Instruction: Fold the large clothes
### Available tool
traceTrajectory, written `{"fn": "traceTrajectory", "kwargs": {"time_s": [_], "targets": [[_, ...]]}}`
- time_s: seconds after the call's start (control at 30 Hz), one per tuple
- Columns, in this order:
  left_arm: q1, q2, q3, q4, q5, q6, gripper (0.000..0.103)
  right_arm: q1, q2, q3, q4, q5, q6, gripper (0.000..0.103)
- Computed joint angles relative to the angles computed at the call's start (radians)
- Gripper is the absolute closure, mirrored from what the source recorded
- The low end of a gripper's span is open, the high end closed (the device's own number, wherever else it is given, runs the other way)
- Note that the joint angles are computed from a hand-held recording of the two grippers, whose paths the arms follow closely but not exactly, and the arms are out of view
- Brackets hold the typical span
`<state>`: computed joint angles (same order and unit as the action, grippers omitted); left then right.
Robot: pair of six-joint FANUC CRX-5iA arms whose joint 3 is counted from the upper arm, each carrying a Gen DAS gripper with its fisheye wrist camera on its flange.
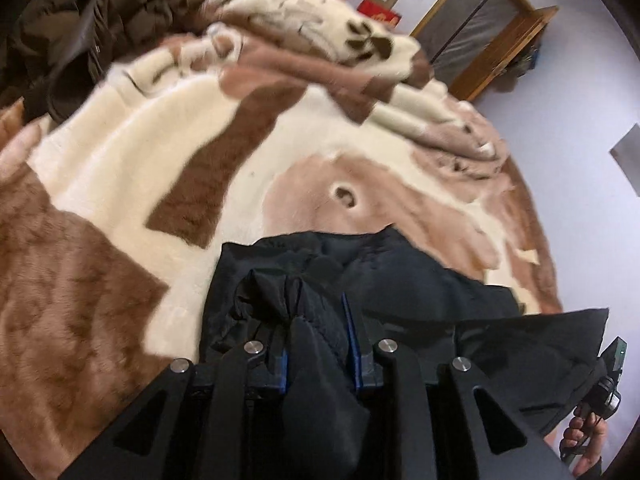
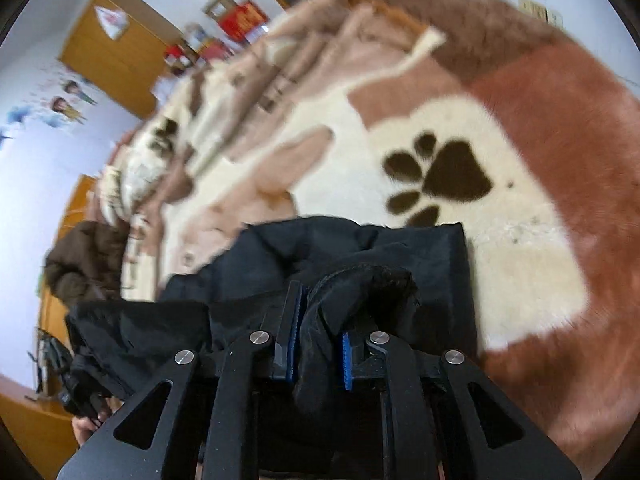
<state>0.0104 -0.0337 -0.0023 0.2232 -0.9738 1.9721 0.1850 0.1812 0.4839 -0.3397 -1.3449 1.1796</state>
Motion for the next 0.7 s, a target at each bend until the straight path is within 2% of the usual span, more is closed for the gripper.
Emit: {"fn": "traceTrajectory", "kwargs": {"time_s": [0.17,0.27,0.4,0.6,0.7], "targets": [[-0.008,0.008,-0.040,0.008,0.063,-0.027,0.076,-0.036,0.026,-0.015,-0.067,0.012,0.023,0.084],[0.006,0.006,-0.020,0.039,0.027,-0.057,0.072,-0.069,0.033,0.031,-0.119,-0.038,0.030,0.080],[0.015,-0.023,0.017,0.050,0.009,-0.088,0.060,-0.105,0.011,0.090,-0.183,-0.045,0.051,0.048],[-0.005,-0.060,0.093,-0.013,-0.011,-0.048,0.051,-0.045,-0.065,0.077,-0.084,0.009,0.071,0.047],[0.009,-0.077,0.090,0.002,0.002,-0.054,0.046,-0.057,-0.082,0.068,-0.111,0.036,0.072,0.047]]}}
